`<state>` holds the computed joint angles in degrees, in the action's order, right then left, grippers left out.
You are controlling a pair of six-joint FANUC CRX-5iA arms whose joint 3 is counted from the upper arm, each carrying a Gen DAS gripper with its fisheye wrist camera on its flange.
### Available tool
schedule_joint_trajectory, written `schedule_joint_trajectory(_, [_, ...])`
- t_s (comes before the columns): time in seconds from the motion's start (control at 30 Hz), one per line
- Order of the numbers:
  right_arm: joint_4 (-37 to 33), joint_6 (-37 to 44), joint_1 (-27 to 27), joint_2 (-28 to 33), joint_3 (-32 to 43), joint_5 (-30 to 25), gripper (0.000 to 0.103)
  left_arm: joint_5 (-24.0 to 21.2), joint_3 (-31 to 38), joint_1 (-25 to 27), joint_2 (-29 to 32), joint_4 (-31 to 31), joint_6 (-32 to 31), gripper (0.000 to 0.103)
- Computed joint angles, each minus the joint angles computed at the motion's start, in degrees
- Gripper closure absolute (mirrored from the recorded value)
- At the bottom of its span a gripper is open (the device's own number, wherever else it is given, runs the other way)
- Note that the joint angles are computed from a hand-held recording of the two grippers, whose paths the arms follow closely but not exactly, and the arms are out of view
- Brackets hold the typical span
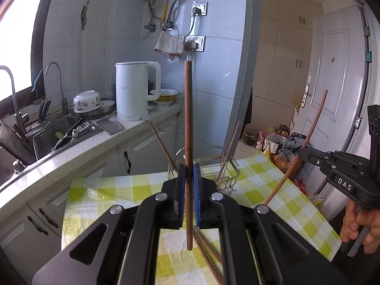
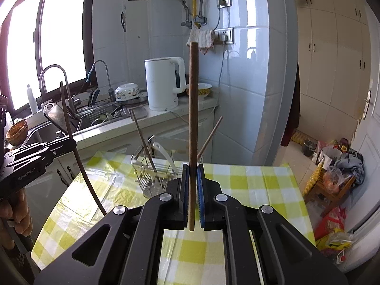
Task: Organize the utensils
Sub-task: 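Carry both upright chopsticks over the wire rack with both tools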
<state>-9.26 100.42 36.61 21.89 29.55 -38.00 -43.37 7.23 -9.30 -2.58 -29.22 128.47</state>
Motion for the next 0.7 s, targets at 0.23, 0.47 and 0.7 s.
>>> schedule_joint_trajectory(0.23, [0.46, -0.59, 0.44, 5.28, 11.03, -2.28, 0.094, 0.30, 7.28, 1.69, 3.71, 0.63, -4.12, 0.097])
schedule_joint_trajectory(0.47, [0.37, -1.39, 0.69, 12.00, 21.94, -5.94, 0.094, 1.01, 13.68, 3.37, 8.26, 2.25, -7.65, 0.096])
schedule_joint_trajectory(0.7, [0.19, -2.24, 0.59, 18.19, 30.33, -10.01, 0.094, 1.91, 16.59, 5.22, 11.89, 3.43, -7.86, 0.096])
